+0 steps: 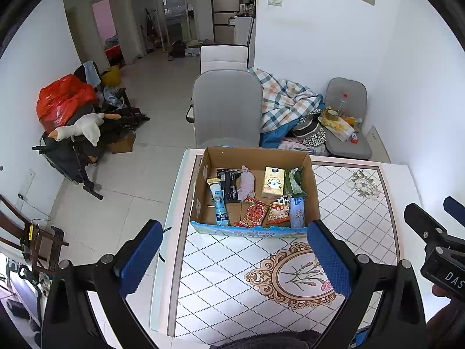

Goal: Organize soft objects

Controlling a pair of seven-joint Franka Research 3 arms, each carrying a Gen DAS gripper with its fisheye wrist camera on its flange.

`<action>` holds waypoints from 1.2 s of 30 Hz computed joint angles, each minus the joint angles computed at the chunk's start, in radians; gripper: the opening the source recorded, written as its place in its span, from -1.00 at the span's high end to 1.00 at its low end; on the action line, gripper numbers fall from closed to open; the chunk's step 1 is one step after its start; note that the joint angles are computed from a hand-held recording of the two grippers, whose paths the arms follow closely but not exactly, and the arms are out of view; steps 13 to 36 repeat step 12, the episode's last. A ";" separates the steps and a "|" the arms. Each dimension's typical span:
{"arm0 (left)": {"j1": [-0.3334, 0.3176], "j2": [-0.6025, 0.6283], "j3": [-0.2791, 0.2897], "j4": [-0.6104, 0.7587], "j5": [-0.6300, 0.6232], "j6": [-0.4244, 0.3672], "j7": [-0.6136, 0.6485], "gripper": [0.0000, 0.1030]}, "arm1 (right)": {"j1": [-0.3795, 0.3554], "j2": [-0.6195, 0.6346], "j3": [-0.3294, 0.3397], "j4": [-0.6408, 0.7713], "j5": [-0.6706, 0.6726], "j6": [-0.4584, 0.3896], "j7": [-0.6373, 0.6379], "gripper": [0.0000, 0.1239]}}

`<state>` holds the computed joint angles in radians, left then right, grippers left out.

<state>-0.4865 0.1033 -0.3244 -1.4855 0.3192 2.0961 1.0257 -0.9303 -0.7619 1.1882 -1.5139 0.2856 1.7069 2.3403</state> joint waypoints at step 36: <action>0.002 -0.010 -0.001 -0.017 -0.002 0.007 -0.013 -0.98 | 0.029 0.009 -0.007 -0.019 -0.028 0.006 0.011 -0.66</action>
